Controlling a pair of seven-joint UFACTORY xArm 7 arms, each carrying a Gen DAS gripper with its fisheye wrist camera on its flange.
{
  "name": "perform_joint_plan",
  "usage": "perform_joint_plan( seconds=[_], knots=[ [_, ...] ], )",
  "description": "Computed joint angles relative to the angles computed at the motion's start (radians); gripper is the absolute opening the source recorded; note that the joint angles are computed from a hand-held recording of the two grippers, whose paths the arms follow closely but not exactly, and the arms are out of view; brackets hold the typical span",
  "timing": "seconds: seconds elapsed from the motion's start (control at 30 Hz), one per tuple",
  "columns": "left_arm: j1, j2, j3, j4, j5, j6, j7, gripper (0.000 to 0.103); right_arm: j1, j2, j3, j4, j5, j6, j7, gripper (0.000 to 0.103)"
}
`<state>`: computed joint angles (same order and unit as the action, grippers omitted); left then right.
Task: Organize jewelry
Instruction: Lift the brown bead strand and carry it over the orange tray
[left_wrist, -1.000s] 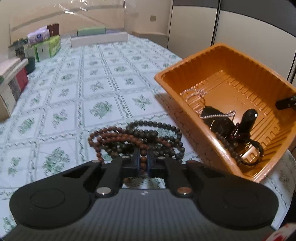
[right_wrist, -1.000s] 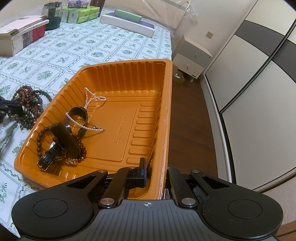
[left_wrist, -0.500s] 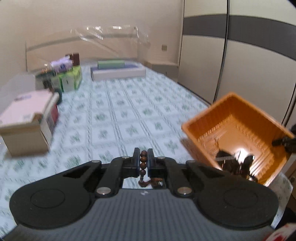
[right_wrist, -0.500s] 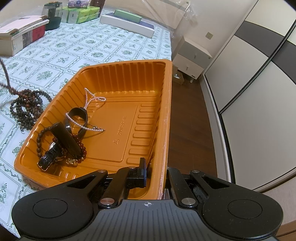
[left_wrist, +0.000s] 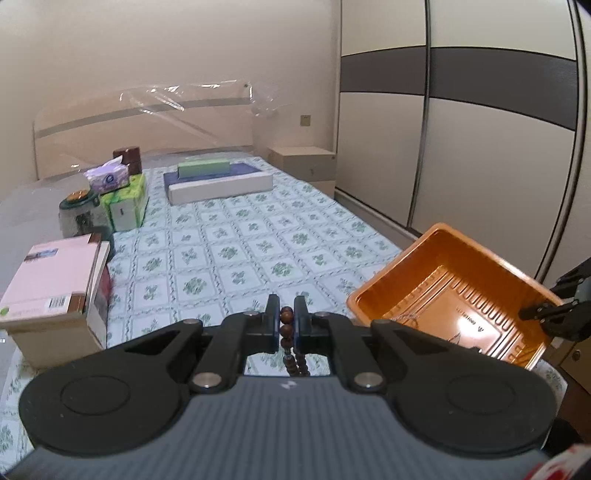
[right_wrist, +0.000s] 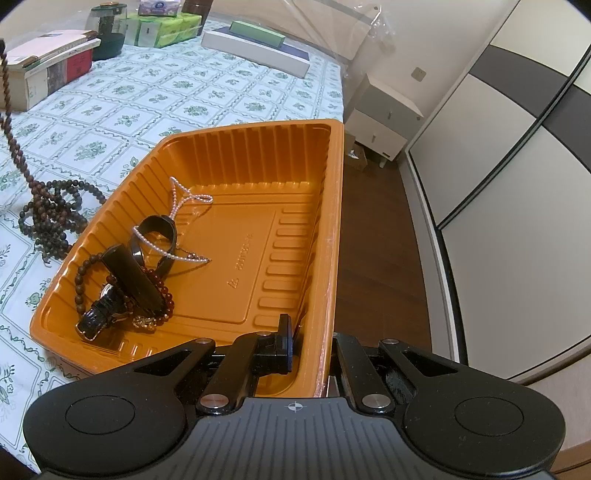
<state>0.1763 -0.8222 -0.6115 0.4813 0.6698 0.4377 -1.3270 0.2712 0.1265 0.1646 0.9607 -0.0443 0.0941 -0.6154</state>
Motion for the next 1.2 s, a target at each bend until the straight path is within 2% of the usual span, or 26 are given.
perform_joint_plan(
  seconds=[0.23,0.67,1.2],
  knots=[
    [0.009,0.004,0.040,0.044,0.020,-0.014,0.077,0.006,0.001,-0.002,0.000,-0.001,0.002,0.000,-0.001,0.004],
    [0.009,0.021,0.061,0.054,-0.008,-0.020,0.153,0.006,0.001,-0.002,-0.001,-0.002,0.001,-0.001,0.000,0.004],
    [0.022,0.153,0.069,0.148,0.032,-0.035,0.241,0.006,0.000,-0.005,0.003,-0.005,0.010,-0.001,-0.005,0.004]
  ],
)
